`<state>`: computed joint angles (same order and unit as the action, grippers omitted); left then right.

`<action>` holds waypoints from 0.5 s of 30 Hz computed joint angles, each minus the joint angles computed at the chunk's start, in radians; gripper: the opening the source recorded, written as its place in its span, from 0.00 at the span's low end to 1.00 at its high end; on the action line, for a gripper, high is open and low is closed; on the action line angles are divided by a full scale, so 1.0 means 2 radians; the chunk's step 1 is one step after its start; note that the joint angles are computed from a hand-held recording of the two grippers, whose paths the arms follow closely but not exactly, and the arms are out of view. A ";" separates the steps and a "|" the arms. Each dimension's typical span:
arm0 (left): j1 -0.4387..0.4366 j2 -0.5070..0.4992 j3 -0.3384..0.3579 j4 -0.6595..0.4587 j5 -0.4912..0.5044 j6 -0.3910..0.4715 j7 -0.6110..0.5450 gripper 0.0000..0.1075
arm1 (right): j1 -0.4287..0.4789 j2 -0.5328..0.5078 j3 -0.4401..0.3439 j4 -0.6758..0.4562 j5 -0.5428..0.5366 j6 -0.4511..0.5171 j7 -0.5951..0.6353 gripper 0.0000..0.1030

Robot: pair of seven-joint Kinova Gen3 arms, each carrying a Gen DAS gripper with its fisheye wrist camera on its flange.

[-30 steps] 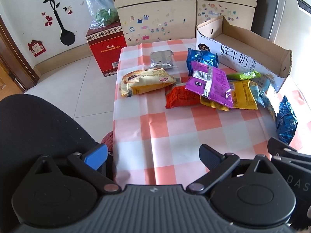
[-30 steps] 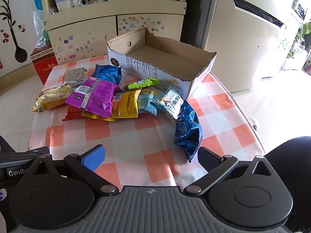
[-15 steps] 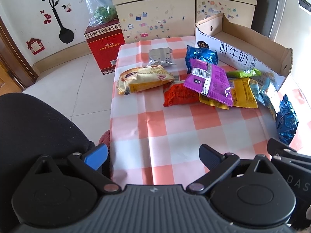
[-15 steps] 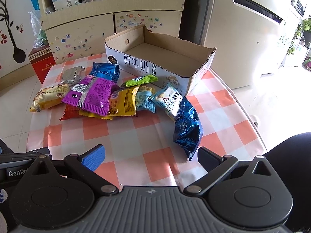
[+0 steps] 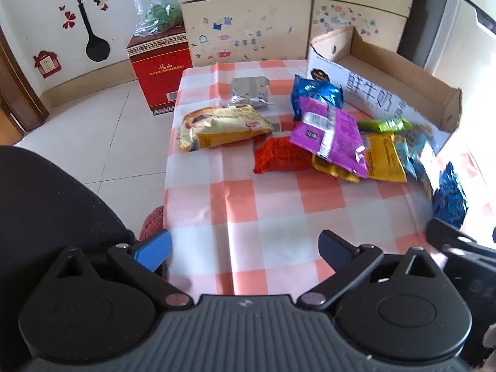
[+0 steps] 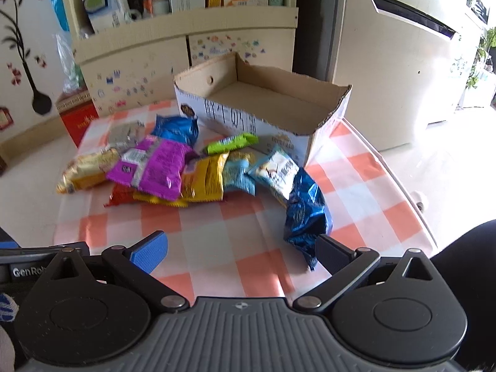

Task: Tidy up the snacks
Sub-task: 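Reach the left gripper to the croissant packet while the right gripper reaches the blue foil packet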

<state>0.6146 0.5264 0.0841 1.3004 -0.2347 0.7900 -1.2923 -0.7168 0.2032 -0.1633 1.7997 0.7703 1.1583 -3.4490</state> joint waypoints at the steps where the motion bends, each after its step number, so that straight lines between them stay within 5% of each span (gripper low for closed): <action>1: -0.005 0.001 0.001 -0.001 0.003 -0.004 -0.001 0.93 | 0.008 -0.009 -0.007 0.013 0.008 -0.017 -0.013 1.00; 9: -0.016 0.032 -0.019 -0.054 0.007 -0.016 0.019 0.93 | 0.018 -0.038 -0.009 0.070 0.046 -0.062 -0.077 1.00; 15: -0.027 0.104 -0.026 -0.170 0.017 0.033 0.031 0.94 | 0.031 -0.049 -0.013 0.093 0.055 -0.071 -0.109 1.00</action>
